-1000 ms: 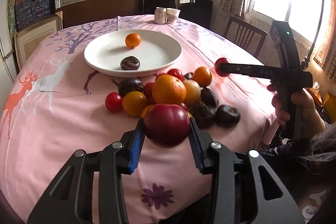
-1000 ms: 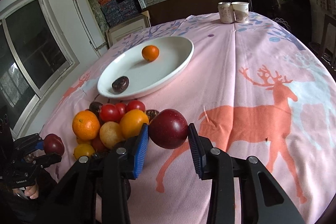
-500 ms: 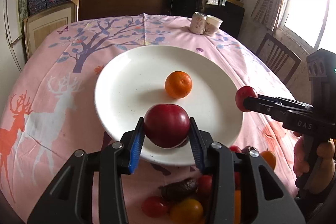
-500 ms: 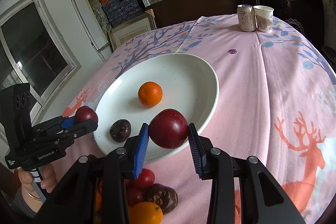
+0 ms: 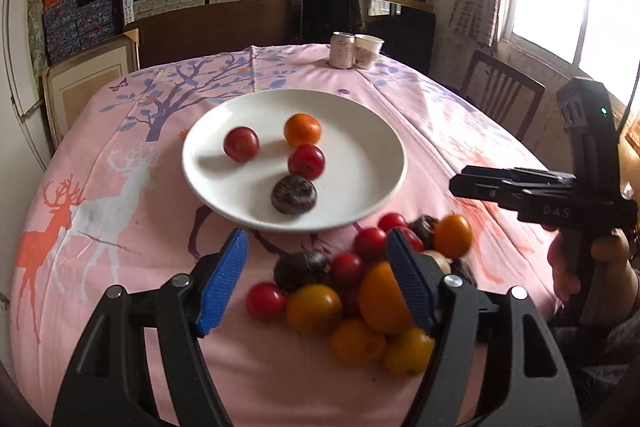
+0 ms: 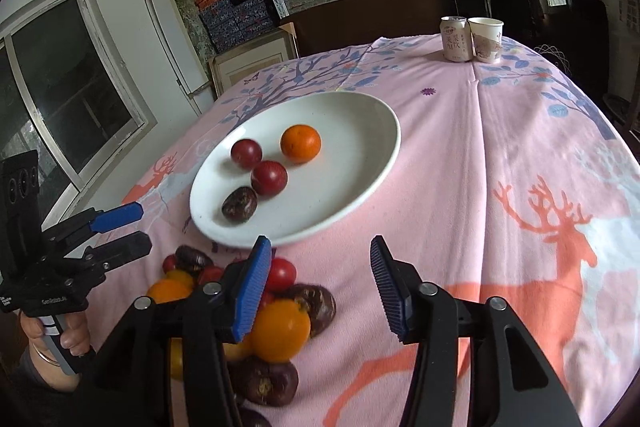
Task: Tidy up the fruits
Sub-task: 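Grasp an orange with the left tool while the right tool grasps a tangerine, place both on plate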
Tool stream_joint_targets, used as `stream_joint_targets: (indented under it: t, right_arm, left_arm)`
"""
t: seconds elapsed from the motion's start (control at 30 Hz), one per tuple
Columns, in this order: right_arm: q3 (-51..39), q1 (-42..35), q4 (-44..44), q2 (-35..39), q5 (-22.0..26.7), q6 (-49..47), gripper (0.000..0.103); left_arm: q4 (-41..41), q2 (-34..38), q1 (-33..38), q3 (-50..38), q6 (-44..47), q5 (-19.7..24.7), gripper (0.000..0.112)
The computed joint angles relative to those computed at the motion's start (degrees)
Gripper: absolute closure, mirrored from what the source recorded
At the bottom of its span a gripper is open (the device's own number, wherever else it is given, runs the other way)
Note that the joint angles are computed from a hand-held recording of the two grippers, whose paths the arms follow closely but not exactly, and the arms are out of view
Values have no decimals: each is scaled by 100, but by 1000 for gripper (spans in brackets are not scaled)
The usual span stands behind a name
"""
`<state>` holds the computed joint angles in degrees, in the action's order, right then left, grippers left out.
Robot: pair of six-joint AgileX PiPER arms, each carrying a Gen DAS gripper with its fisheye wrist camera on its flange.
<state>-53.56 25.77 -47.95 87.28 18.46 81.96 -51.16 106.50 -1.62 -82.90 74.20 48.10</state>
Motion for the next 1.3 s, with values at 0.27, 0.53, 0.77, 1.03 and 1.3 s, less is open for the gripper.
stream_joint_targets:
  t: [0.27, 0.53, 0.77, 1.03, 1.3]
  right_arm:
    - [582, 644, -834, -386, 302, 1309, 51]
    - [660, 715, -721, -344, 376, 1287, 51]
    - [182, 426, 156, 287, 195, 342, 49]
    - [327, 711, -197, 29, 782, 734, 49]
    - [483, 215, 280, 188, -167, 217, 64]
  left_arm:
    - [-517, -891, -420, 1749, 1462, -921, 44]
    - [-940, -716, -462, 1813, 1737, -1204, 67]
    - [-1220, -889, -20, 1772, 1797, -711, 67]
    - [-1253, -903, 363, 1623, 1756, -267, 67]
    - [-1151, -741, 309, 1449, 1469, -217, 67]
